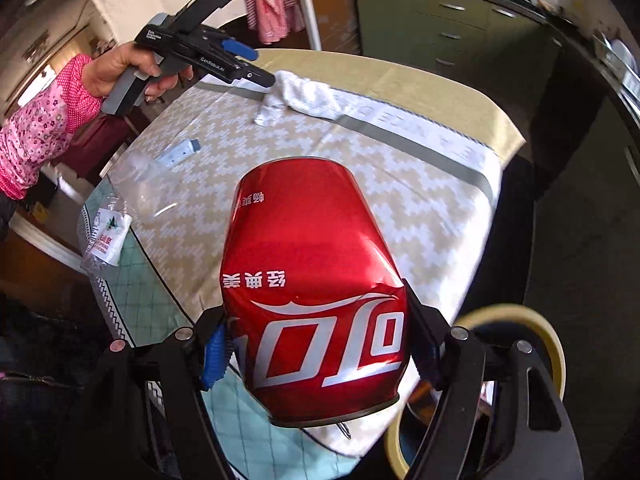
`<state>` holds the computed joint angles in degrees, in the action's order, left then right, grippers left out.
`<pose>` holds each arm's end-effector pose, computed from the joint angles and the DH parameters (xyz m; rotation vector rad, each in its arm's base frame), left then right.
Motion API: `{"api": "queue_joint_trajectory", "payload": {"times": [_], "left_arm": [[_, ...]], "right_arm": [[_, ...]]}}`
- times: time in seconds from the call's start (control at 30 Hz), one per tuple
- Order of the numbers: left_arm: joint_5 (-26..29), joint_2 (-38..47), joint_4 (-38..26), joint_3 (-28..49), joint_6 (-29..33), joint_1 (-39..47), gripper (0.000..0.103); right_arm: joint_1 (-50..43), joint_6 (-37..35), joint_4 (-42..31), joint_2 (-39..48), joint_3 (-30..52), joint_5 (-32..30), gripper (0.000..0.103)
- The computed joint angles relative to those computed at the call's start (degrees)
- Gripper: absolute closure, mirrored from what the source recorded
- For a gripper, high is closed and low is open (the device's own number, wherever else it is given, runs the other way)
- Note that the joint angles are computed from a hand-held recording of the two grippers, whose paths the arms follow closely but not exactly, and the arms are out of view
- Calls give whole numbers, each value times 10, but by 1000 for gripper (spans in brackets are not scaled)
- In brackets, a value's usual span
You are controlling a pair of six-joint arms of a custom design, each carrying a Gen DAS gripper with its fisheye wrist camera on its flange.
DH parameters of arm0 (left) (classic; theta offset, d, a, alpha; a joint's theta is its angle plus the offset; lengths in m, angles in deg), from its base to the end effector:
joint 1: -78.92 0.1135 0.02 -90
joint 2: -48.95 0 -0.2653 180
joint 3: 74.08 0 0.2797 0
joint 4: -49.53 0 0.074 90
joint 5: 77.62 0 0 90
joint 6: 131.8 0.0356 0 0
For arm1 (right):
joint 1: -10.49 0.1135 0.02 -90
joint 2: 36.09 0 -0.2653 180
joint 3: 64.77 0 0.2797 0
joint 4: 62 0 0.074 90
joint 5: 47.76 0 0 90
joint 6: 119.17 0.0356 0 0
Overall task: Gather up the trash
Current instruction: 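Grasp the red cola can with right tool while left tool grasps the white towel, then drop the cola can into the bin with right tool while left tool drops the towel there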
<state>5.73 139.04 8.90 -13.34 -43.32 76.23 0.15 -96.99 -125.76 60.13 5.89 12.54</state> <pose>0.3015 -0.0100 0.1390 -0.0001 2.7850 0.1436 0.3006 -0.0369 0.1516 -1.3272 2.4112 0.5562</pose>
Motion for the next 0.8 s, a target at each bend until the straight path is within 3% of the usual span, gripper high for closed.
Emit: {"api": "queue_joint_trajectory", "payload": {"times": [0.17,0.3,0.37,0.4,0.43,0.47,0.67,0.8], "left_arm": [[-22,84,11,44,-34,9,17],[29,115,10,55,-56,20,20],[50,125,13,58,-57,18,59],[47,123,18,54,-62,12,63],[45,122,19,53,-60,7,77],[47,119,19,51,-58,2,84],[44,43,13,15,-53,-20,89],[42,-34,-13,-2,-56,-56,89]], "right_arm": [[-134,-24,-11,82,63,7,31],[-188,-3,22,141,100,13,31],[-204,13,31,172,129,15,31],[-209,27,43,183,137,18,31],[-213,38,52,194,145,22,31],[-215,55,65,205,153,29,31],[-214,123,126,250,176,72,31],[-206,144,127,289,204,86,27]]}}
